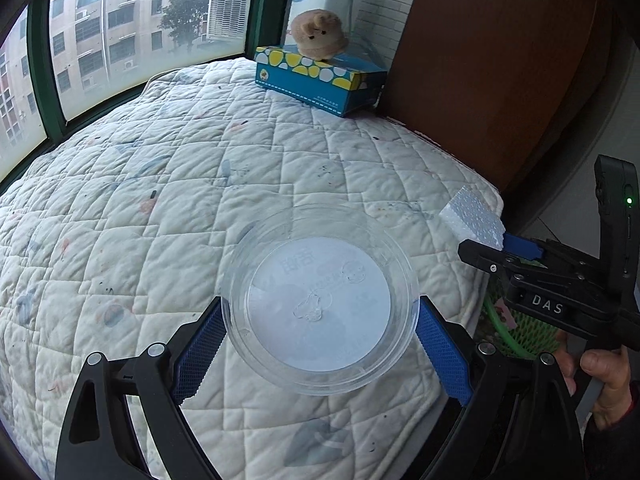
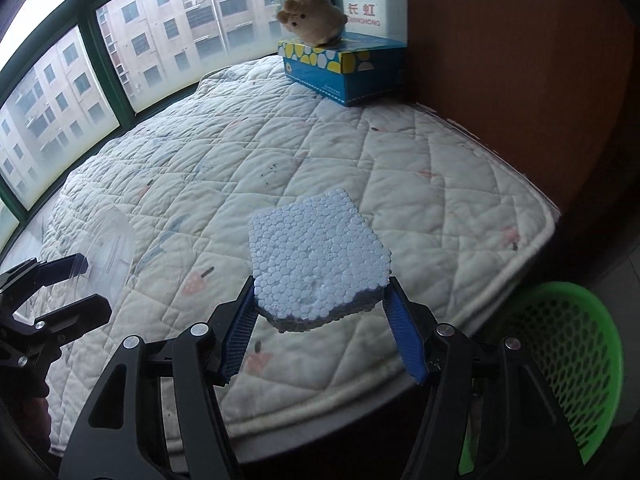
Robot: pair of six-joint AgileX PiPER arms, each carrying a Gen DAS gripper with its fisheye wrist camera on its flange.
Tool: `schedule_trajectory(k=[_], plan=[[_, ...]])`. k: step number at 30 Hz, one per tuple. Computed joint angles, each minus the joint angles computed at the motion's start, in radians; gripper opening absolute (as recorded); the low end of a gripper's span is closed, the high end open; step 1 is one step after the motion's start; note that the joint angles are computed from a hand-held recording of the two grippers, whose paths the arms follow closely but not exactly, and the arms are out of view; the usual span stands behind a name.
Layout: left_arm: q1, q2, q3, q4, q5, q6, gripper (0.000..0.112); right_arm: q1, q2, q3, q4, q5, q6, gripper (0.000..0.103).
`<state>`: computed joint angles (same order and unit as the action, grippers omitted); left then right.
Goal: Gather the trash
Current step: 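Grasp the white foam block with the right tool while the left tool holds the plate, then carry the foam block and plate over the basket and open both tools to drop them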
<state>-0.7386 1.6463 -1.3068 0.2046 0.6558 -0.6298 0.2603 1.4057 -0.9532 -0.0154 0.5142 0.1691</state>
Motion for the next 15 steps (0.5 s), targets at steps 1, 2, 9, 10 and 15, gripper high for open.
schedule_trajectory(k=[1, 2, 9, 10, 15], plan=[[-0.014, 0.006, -0.014, 0.002, 0.007, -0.005, 0.089, -0.013, -0.031, 0.024, -0.002, 0.003, 0.002, 0.062], [-0.027, 0.012, -0.029, 0.003, 0.013, -0.007, 0.089, -0.028, -0.060, 0.046, 0.004, 0.006, -0.003, 0.062], [-0.121, 0.070, -0.154, 0.013, 0.080, -0.037, 0.089, -0.141, -0.243, 0.158, 0.059, 0.068, -0.074, 0.062], [-0.132, 0.083, -0.179, 0.012, 0.094, -0.037, 0.089, -0.157, -0.260, 0.165, 0.066, 0.078, -0.089, 0.062], [-0.194, 0.140, -0.284, 0.029, 0.146, -0.044, 0.089, -0.269, -0.346, 0.191, 0.129, 0.138, -0.200, 0.062]])
